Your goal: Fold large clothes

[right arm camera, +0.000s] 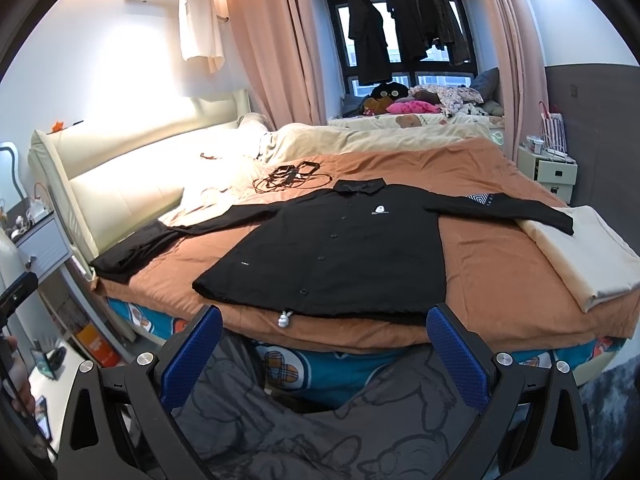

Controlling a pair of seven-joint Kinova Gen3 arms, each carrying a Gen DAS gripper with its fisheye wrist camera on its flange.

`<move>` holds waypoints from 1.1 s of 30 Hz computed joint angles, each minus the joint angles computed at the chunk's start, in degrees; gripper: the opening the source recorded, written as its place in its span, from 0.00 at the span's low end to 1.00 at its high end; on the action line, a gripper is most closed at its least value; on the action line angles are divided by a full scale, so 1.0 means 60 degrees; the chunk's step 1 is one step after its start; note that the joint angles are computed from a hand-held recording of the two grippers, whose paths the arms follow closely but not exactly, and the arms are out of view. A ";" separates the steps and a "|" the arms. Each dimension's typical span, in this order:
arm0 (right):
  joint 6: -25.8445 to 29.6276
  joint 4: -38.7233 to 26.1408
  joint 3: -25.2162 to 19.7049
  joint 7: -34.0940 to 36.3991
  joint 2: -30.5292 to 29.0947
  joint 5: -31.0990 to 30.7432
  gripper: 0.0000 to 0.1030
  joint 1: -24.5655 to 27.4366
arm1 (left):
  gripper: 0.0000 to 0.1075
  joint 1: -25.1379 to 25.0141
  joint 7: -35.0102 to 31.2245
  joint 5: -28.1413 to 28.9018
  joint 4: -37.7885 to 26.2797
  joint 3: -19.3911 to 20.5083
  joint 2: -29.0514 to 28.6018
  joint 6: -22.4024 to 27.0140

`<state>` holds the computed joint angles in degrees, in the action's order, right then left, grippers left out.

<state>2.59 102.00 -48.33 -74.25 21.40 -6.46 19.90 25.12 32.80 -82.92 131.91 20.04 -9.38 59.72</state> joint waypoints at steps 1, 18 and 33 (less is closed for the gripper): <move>-0.0021 0.0015 -0.0012 0.0004 0.0000 0.0009 1.00 0.0014 | 0.96 0.0010 -0.0019 0.0015 -0.0008 0.0017 0.0005 0.0033; 0.0245 -0.0606 0.0536 0.0154 0.0122 -0.0001 1.00 -0.0546 | 0.96 -0.0327 -0.0506 -0.0099 -0.0224 -0.0364 0.0017 -0.0529; 0.1989 -0.3327 0.3278 0.0813 0.1077 -0.0984 1.00 -0.3125 | 0.96 -0.2224 -0.1311 -0.0966 -0.0577 -0.1902 0.0254 -0.3641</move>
<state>14.52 82.04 -28.66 -69.37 27.86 -12.36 1.15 11.78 24.93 -88.71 128.44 8.63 -7.86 37.88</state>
